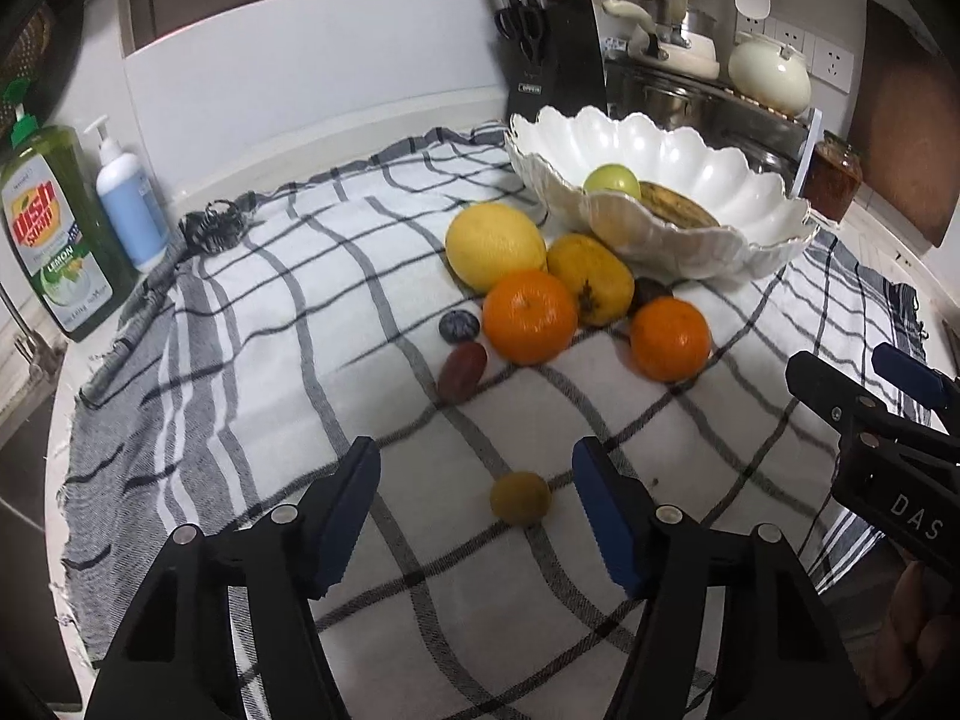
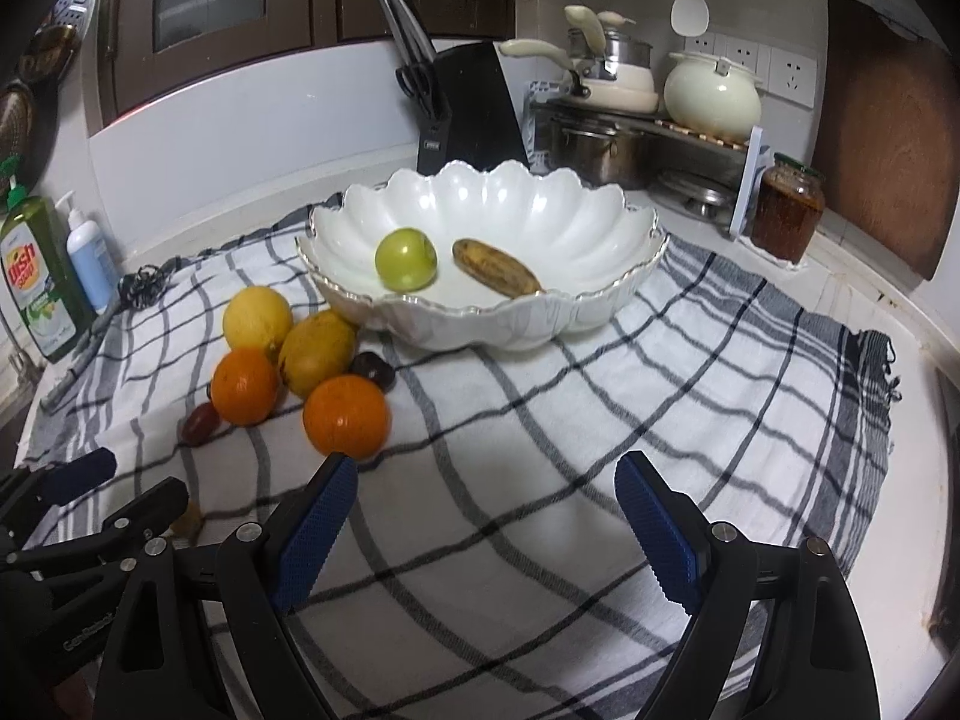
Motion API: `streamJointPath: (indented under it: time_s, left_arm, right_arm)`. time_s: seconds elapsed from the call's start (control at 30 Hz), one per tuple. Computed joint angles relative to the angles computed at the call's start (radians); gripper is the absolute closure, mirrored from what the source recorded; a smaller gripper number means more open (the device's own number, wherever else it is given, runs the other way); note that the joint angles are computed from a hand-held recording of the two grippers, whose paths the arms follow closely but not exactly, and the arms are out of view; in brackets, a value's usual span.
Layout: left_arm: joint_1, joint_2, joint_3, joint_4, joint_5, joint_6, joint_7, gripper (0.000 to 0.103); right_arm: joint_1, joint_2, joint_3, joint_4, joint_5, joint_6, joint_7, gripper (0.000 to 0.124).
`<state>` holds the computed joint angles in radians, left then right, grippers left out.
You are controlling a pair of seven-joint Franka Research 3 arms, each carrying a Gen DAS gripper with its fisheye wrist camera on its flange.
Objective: Organize fruits
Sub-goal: 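Grasp the small round fruit with the left gripper while the right gripper grasps an orange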
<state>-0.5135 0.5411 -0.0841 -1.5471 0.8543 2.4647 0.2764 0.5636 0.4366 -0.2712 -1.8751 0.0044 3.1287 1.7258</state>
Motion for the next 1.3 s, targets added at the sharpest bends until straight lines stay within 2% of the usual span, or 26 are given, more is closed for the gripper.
streamJointPath:
  time_s: [0.2, 0.3, 0.37, 0.63, 0.93, 1.2, 1.3]
  left_arm:
    - [0.01, 0.016, -0.009, 0.005, -0.032, 0.015, 0.029, 0.047]
    - [0.015, 0.028, -0.014, 0.013, -0.056, 0.022, 0.057, 0.055]
    - [0.013, 0.033, -0.014, 0.018, -0.067, 0.021, 0.07, 0.056]
    - [0.007, 0.051, -0.01, 0.032, -0.101, 0.026, 0.114, 0.079]
    - [0.0, 0.025, 0.004, 0.014, -0.083, 0.021, 0.102, 0.079]
    - [0.019, -0.028, 0.007, -0.042, -0.05, 0.015, 0.044, 0.079]
    - [0.032, -0.036, 0.003, -0.05, -0.044, 0.009, 0.035, 0.079]
  right_arm:
    - [-0.025, 0.005, 0.028, 0.0, 0.01, -0.012, -0.011, 0.035]
    - [-0.033, 0.007, 0.036, 0.001, 0.014, -0.016, -0.013, 0.035]
    - [-0.038, 0.008, 0.041, 0.003, 0.016, -0.019, -0.013, 0.035]
    - [-0.05, 0.01, 0.053, 0.006, 0.018, -0.022, -0.015, 0.035]
    - [-0.067, 0.007, 0.076, 0.007, 0.027, -0.014, -0.036, 0.035]
    - [-0.121, 0.033, 0.172, 0.064, 0.065, -0.028, -0.123, 0.036]
    - [-0.117, 0.058, 0.179, 0.106, 0.074, -0.048, -0.137, 0.036]
